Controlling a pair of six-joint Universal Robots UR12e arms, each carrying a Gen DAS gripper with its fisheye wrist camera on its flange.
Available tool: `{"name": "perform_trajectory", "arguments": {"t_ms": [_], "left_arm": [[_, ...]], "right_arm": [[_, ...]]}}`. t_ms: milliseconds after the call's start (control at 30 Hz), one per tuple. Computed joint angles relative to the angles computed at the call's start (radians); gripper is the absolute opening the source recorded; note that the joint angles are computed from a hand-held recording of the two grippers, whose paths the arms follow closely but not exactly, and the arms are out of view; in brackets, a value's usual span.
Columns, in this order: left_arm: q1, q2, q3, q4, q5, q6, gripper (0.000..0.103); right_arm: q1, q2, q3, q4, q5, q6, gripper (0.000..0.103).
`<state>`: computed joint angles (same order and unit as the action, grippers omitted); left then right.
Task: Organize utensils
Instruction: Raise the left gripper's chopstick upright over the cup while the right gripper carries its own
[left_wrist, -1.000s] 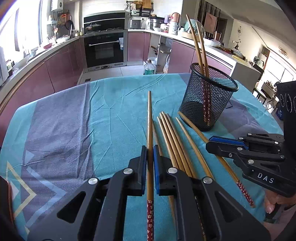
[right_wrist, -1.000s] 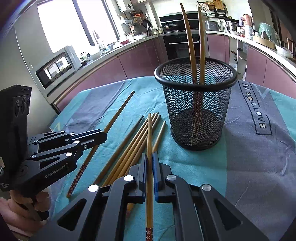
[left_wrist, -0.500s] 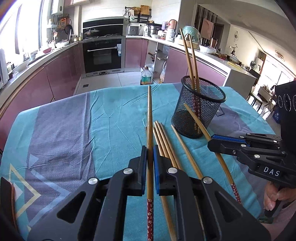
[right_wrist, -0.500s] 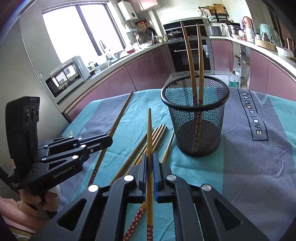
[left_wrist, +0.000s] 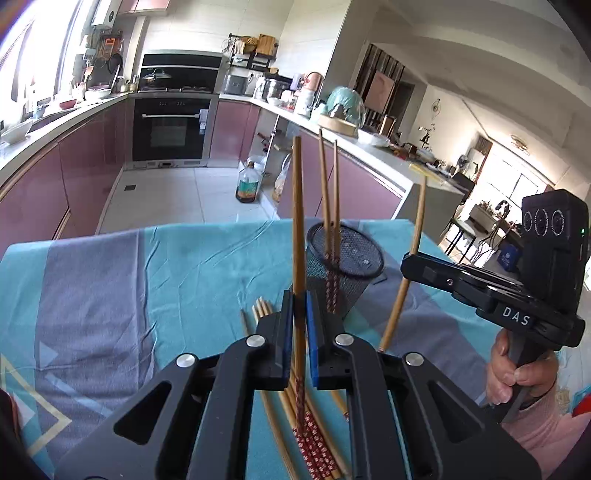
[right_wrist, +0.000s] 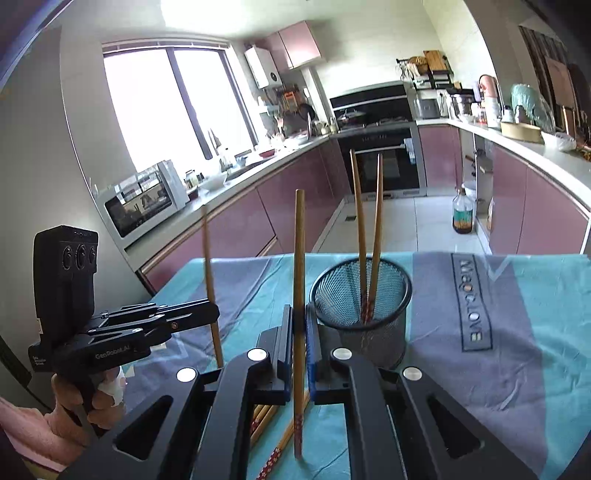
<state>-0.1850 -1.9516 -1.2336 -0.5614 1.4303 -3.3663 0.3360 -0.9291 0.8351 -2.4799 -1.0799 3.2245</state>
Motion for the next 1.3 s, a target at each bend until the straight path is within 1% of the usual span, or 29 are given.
{"name": "perform_trajectory", "arguments": {"t_ms": [167,367,533,733,867,967,1100,1233,1300], "left_arm": [[0.000,-0.010,0.036,0.032,-0.015,0.000,0.008],[-0.005,-0.035,0.105,0.058,0.001,0.010,0.008],[-0.010,-0.058,0.168,0.063,0.000,0.017,0.008],[-0.011,-0.095,0.247,0.053,-0.010,0.028,0.008],[-0.014,-0.129,0.311,0.011,-0.015,0.046,0.008],[-0.022,-0.149,0.347,-0.042,-0.007,0.068,0.008],[-0.028,-0.178,0.395,-0.136,-0.009,0.093,0.008],[-0.033,-0.207,0.437,-0.230,-0.006,0.122,0.008],[-0.033,-0.218,0.456,-0.275,-0.015,0.130,0.008]], "right_arm": [[-0.009,0.009,-0.025,-0.031,0.008,0.002,0.005],[-0.019,0.026,-0.074,-0.056,0.024,-0.001,0.005],[-0.027,0.047,-0.132,-0.075,0.026,-0.005,0.005],[-0.036,0.079,-0.204,-0.091,0.008,0.004,0.005],[-0.040,0.104,-0.255,-0.083,-0.006,0.002,0.005],[-0.041,0.124,-0.291,-0.049,-0.015,-0.005,0.005],[-0.039,0.149,-0.332,0.027,-0.028,-0.027,0.005],[-0.034,0.155,-0.338,0.111,-0.036,-0.061,0.005],[-0.031,0.172,-0.375,0.192,-0.041,-0.087,0.005]]}}
